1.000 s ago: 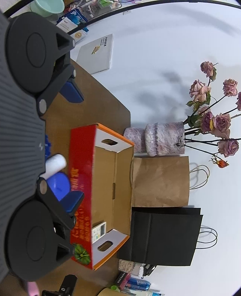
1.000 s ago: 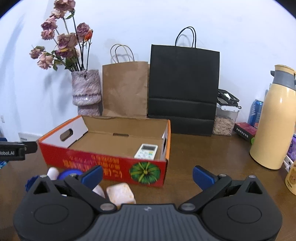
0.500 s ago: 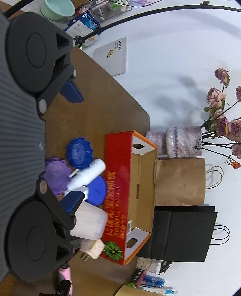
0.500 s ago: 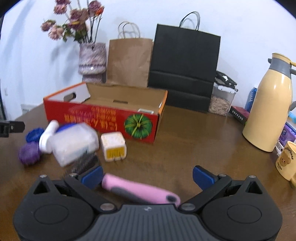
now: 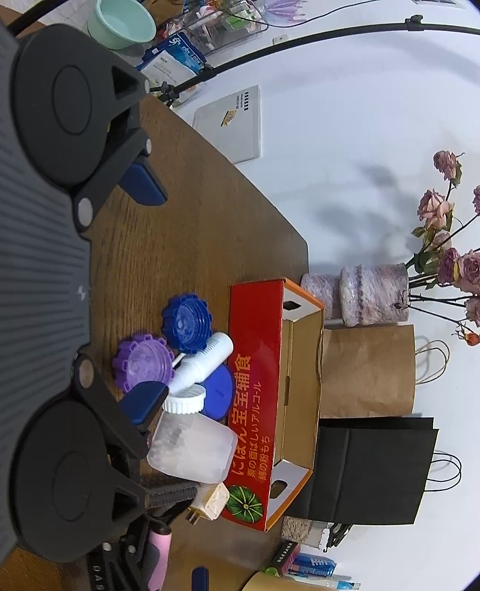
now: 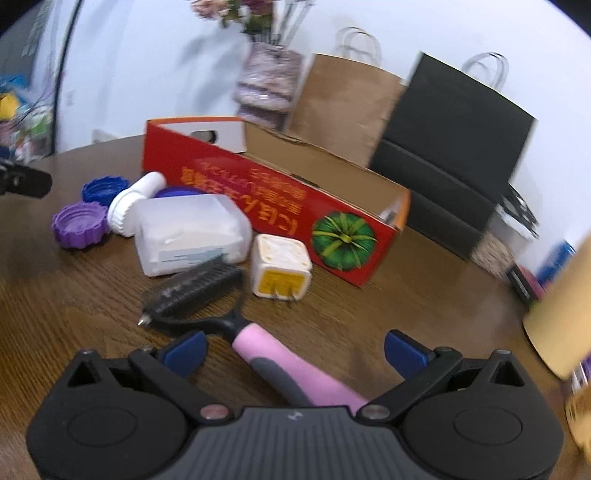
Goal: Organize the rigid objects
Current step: 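Grasp the purple cap with the left tool while the right tool grasps the pink-handled comb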
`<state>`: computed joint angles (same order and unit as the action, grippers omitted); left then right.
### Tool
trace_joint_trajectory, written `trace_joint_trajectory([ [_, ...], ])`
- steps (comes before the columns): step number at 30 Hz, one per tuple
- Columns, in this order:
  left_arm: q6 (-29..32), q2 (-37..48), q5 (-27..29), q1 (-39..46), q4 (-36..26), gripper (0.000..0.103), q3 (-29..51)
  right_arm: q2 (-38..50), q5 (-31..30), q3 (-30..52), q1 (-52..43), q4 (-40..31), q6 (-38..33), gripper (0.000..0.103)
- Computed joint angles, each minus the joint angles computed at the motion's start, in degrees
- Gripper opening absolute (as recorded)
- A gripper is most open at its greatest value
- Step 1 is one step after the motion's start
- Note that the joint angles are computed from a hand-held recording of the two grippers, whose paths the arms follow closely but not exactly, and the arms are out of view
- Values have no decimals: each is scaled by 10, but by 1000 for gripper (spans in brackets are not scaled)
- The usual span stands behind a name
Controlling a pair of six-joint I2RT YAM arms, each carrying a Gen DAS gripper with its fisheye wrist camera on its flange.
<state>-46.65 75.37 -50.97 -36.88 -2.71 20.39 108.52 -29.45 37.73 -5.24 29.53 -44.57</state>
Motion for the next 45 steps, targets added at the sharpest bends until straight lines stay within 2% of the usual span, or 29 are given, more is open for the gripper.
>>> trace_joint_trajectory([
  [1, -2, -4, -1, 0, -4, 103, -2, 3, -17, 13, -3, -23, -7, 94],
  [3, -4, -7, 1, 3, -7, 103, -5, 7, -61, 39, -14, -83, -26, 75],
  [4, -4, -8, 2, 4, -7, 103, -7, 9, -82, 54, -20, -122, -35, 57],
  [5, -6, -8, 3, 5, -7, 103, -8, 9, -97, 63, -25, -150, -37, 47],
  [7, -6, -6, 7, 8, -5, 103, -8, 2, -83, 35, -25, -103, -31, 35],
  [11, -1, -2, 9, 7, 5, 103, -10, -15, -101, 25, -44, -130, -41, 31],
  [16, 5, 2, 16, 12, 18, 103, -14, -47, -86, 3, -52, -151, -29, 29],
  [20, 5, 9, 19, 11, 26, 103, -14, -38, -72, 12, -36, -154, -37, 31],
  [24, 6, 7, 22, 12, 27, 103, -16, -11, -85, 38, -21, -150, -21, 35],
  [25, 8, 6, 23, 13, 29, 103, -17, -5, -89, 45, -20, -154, -18, 33],
  [26, 11, 5, 24, 15, 31, 103, -18, -4, -92, 47, -19, -153, -14, 23],
  [29, 25, 6, 30, 26, 47, 103, -22, -6, -111, 43, -33, -158, -2, 20],
  [37, 67, 64, 65, 51, 107, 103, -5, -36, -149, -28, -71, -61, 39, 20],
  [45, 99, 174, 76, 64, 142, 103, 57, -21, -107, -48, -68, 39, 123, 19],
])
